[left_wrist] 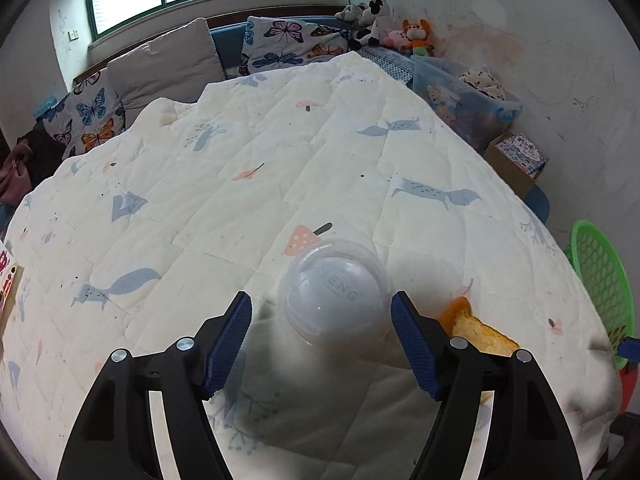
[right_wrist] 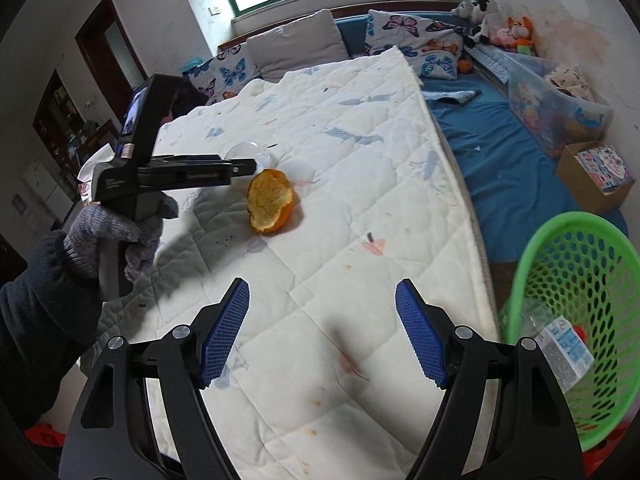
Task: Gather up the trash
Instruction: 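Grasp the clear plastic cup by its rim with the left tool, then grasp the orange peel with the right tool while the left tool holds the cup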
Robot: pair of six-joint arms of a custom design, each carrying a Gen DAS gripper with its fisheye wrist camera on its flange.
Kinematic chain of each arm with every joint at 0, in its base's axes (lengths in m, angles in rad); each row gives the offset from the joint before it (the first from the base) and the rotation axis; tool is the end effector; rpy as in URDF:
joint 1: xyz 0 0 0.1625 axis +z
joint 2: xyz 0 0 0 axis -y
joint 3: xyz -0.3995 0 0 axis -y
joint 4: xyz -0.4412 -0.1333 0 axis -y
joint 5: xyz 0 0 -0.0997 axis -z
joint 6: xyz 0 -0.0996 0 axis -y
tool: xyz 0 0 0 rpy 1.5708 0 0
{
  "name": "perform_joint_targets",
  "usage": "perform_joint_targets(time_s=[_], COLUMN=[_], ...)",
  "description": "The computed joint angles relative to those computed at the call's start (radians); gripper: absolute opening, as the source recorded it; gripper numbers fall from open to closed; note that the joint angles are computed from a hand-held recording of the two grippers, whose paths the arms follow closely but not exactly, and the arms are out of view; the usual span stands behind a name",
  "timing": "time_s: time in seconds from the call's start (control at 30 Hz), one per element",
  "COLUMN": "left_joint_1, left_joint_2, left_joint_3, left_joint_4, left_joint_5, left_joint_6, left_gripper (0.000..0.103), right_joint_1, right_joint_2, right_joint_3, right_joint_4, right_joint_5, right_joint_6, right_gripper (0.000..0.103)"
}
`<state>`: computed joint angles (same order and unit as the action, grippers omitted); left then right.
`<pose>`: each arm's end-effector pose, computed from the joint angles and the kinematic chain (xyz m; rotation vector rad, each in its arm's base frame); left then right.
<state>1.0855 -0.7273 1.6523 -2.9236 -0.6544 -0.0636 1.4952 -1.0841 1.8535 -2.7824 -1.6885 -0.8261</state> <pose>-0.1293 -0.7004 0.0620 0.2357 2.2551 -0.7728 0.0732 -0.6436 0.1619 0.9927 -2.6214 0.4951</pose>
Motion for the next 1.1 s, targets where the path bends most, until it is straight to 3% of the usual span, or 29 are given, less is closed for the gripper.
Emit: perform_joint_targets(time_s=[0.1,0.17,0.53,0.87,1.1], left_joint_1=[0.01,0.008,-0.021,-0.057,-0.06], left_joint_2=[0.001,0.003,-0.084,-0.186,-0.221], left_joint_3=[-0.001,0.004,0.116,0.248,0.297], left_joint_4=[-0.02,-0.047,-0.15,-0.228,-0.267], left_joint_5=[-0.035,-0.038,-0.015,0.009,0.0], left_joint_6=[0.016,0.037,0.016,0.002,0.01], left_gripper=[0.055,0.055,0.054,0.054,0.054], right_joint_1=[0.01,0.018,0.071,0.11,0.123], right_joint_2=[0.016,0.03,0.145,0.28,0.344], right_joint_3=[-0.008,-0.016,-0.092,-0.2,-0.235], right_joint_4=[0.003,0.002,0.002,0.005,-0.059], right_joint_5=[-0.003,-0.006,-0.03,-0.099,-0.162], right_joint_6=[-0.005,-0.008,-0.003,0.036,0.052], right_gripper=[0.076,0.076,0.072,0.065,0.064])
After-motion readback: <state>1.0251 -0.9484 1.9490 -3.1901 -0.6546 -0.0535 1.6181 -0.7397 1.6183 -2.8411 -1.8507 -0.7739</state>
